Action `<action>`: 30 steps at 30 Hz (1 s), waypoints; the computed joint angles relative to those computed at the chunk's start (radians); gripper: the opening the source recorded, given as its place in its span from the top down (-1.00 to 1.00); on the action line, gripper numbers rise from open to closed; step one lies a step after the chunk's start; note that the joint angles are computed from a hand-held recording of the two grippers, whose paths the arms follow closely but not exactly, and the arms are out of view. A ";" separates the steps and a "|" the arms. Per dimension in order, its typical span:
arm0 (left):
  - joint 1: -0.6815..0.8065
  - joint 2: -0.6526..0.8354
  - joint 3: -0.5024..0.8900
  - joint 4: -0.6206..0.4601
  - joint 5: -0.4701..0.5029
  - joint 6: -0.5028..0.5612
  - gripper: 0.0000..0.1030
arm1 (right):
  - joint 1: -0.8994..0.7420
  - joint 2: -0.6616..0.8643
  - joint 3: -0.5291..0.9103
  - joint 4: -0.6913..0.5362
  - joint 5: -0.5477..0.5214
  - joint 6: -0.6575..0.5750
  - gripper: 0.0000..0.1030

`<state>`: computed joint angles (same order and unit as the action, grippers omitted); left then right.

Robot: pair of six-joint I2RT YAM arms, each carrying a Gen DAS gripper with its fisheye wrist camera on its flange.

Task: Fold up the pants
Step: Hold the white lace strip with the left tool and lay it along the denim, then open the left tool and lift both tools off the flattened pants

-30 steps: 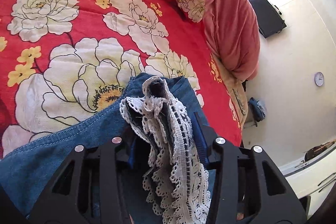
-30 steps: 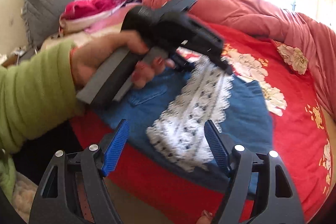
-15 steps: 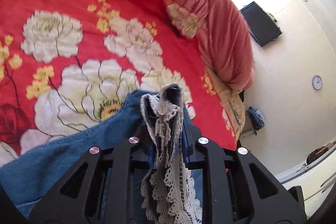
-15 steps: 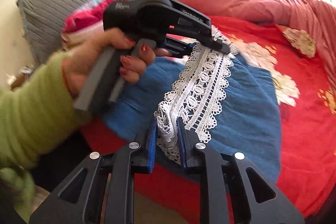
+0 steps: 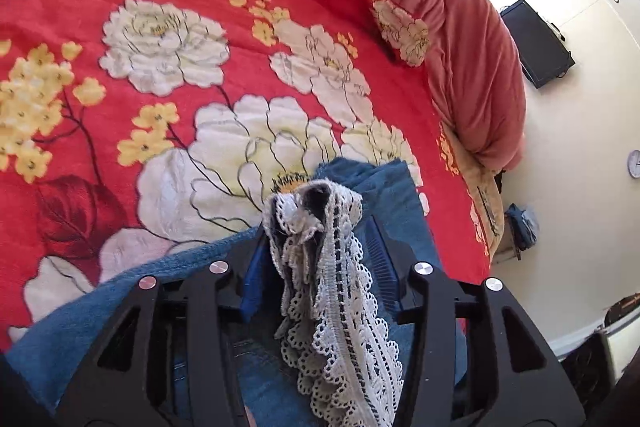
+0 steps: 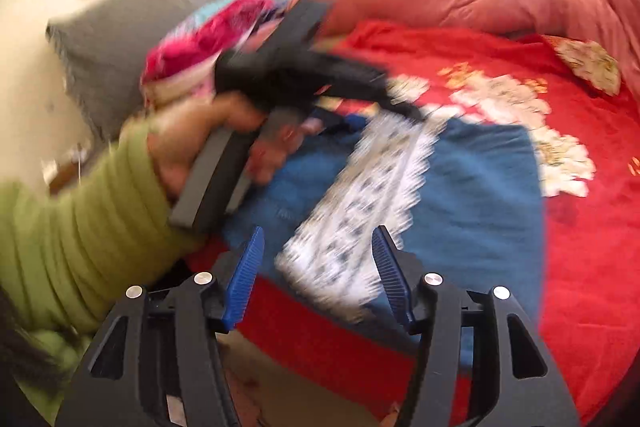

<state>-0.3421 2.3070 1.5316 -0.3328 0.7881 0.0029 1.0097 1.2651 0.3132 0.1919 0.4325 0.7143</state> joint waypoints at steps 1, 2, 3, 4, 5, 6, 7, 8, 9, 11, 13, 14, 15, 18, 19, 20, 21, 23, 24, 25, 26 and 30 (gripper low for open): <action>0.009 -0.020 -0.018 0.021 -0.004 -0.003 0.21 | -0.027 -0.066 -0.012 -0.062 0.033 0.013 -0.13; 0.014 -0.033 -0.029 0.033 -0.009 -0.006 0.20 | -0.075 -0.114 -0.016 -0.112 0.035 0.001 -0.13; 0.019 -0.050 -0.043 0.047 -0.021 -0.009 0.20 | -0.109 -0.145 -0.016 -0.157 0.044 0.003 -0.13; 0.026 -0.079 -0.074 0.074 -0.046 -0.007 0.20 | -0.166 -0.178 -0.016 -0.202 0.041 -0.004 -0.14; 0.025 -0.096 -0.092 0.093 -0.067 -0.010 0.20 | -0.238 -0.192 -0.009 -0.239 0.025 -0.026 -0.14; 0.025 -0.122 -0.121 0.114 -0.102 -0.004 0.20 | -0.269 -0.186 -0.003 -0.247 0.018 -0.041 -0.14; 0.024 -0.145 -0.147 0.132 -0.131 0.003 0.20 | -0.334 -0.171 0.008 -0.248 -0.002 -0.085 -0.14; 0.019 -0.173 -0.181 0.155 -0.156 0.012 0.20 | -0.406 -0.154 0.016 -0.255 -0.016 -0.132 -0.14; 0.012 -0.202 -0.215 0.173 -0.179 0.023 0.20 | -0.445 -0.119 0.039 -0.256 -0.027 -0.159 -0.14; -0.016 -0.268 -0.295 0.215 -0.224 0.047 0.20 | -0.533 -0.039 0.070 -0.204 -0.070 -0.223 -0.14; -0.053 -0.335 -0.382 0.258 -0.257 0.072 0.20 | -0.601 0.034 0.097 -0.143 -0.133 -0.280 -0.13; -0.072 -0.364 -0.424 0.280 -0.270 0.083 0.20 | -0.632 0.095 0.133 -0.125 -0.157 -0.310 -0.13; -0.093 -0.386 -0.461 0.299 -0.283 0.095 0.20 | -0.638 0.146 0.155 -0.101 -0.168 -0.323 -0.13; -0.163 -0.415 -0.546 0.333 -0.327 0.129 0.20 | -0.639 0.261 0.233 -0.094 -0.211 -0.360 -0.12; -0.188 -0.412 -0.566 0.341 -0.356 0.138 0.20 | -0.623 0.280 0.251 -0.099 -0.220 -0.361 -0.10; -0.208 -0.402 -0.579 0.344 -0.382 0.146 0.20 | -0.624 0.319 0.275 -0.094 -0.237 -0.376 -0.10; -0.228 -0.386 -0.590 0.343 -0.413 0.153 0.20 | -0.626 0.353 0.302 -0.107 -0.243 -0.387 -0.10; -0.243 -0.375 -0.627 0.389 -0.443 0.158 0.20 | -0.628 0.454 0.376 -0.199 -0.212 -0.386 -0.10; -0.248 -0.382 -0.648 0.412 -0.459 0.169 0.20 | -0.639 0.493 0.398 -0.219 -0.208 -0.382 -0.11; -0.252 -0.392 -0.665 0.426 -0.473 0.183 0.20 | -0.663 0.504 0.385 -0.192 -0.246 -0.382 -0.11; -0.249 -0.395 -0.668 0.426 -0.469 0.183 0.19 | -0.681 0.503 0.369 -0.165 -0.272 -0.377 -0.11; -0.217 -0.386 -0.663 0.419 -0.417 0.182 0.18 | -0.686 0.494 0.349 -0.145 -0.254 -0.373 -0.36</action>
